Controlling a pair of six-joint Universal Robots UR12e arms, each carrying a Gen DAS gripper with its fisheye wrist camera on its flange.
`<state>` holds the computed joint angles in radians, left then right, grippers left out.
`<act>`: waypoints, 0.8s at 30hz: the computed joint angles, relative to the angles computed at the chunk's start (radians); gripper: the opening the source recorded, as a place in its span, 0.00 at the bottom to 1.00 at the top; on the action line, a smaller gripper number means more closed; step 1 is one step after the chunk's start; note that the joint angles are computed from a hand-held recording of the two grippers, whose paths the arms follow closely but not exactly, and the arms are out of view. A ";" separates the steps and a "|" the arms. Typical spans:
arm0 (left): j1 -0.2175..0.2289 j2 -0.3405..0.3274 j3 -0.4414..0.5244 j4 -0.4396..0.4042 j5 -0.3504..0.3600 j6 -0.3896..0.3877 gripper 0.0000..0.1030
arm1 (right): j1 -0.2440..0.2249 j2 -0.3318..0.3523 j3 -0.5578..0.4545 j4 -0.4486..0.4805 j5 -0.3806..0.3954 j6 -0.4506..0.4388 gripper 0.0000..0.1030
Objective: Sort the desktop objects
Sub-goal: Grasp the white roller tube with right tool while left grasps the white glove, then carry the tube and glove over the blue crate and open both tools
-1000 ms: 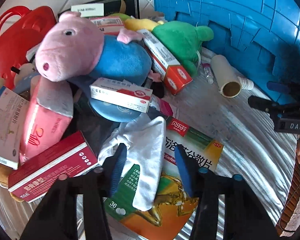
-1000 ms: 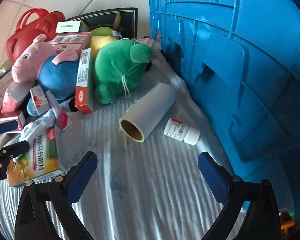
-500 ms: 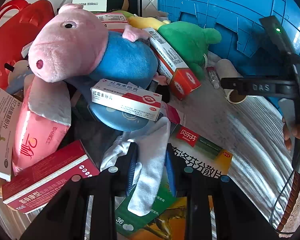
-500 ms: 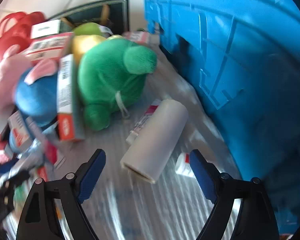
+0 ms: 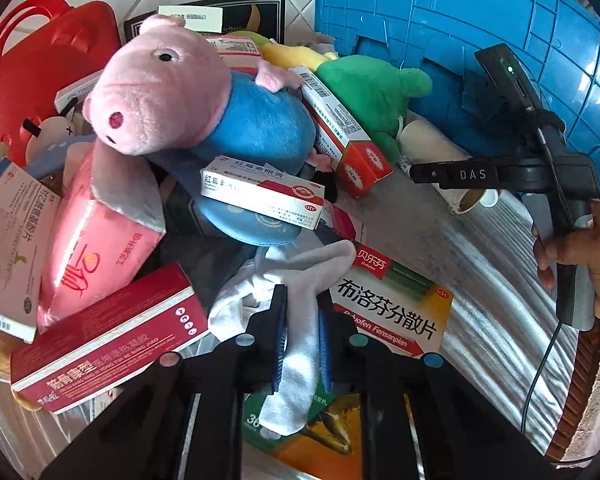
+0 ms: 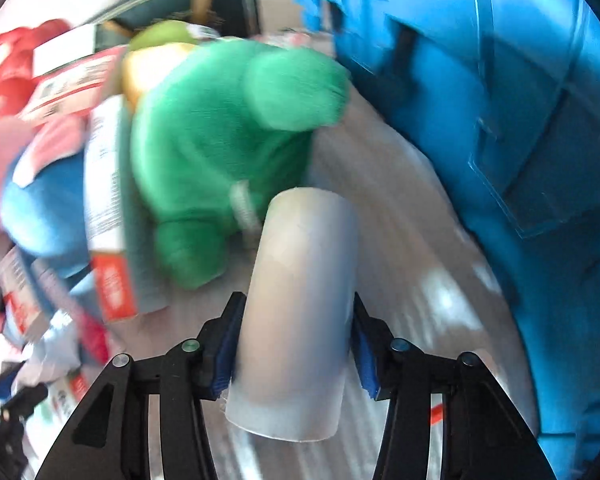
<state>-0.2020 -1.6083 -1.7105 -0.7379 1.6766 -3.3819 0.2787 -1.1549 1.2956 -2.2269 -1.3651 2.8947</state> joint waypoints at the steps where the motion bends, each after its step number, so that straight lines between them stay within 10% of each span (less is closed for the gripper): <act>1: -0.003 0.008 -0.004 0.003 0.009 -0.007 0.13 | -0.003 -0.011 0.015 -0.011 0.017 -0.010 0.46; 24: -0.091 0.027 0.145 0.067 0.236 -0.013 0.13 | -0.049 -0.251 0.172 -0.239 0.184 -0.049 0.43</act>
<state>-0.2934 -1.5815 -1.5653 -0.6706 1.9130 -3.3944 0.2302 -1.4060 1.4680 -2.4659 -1.1813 2.8459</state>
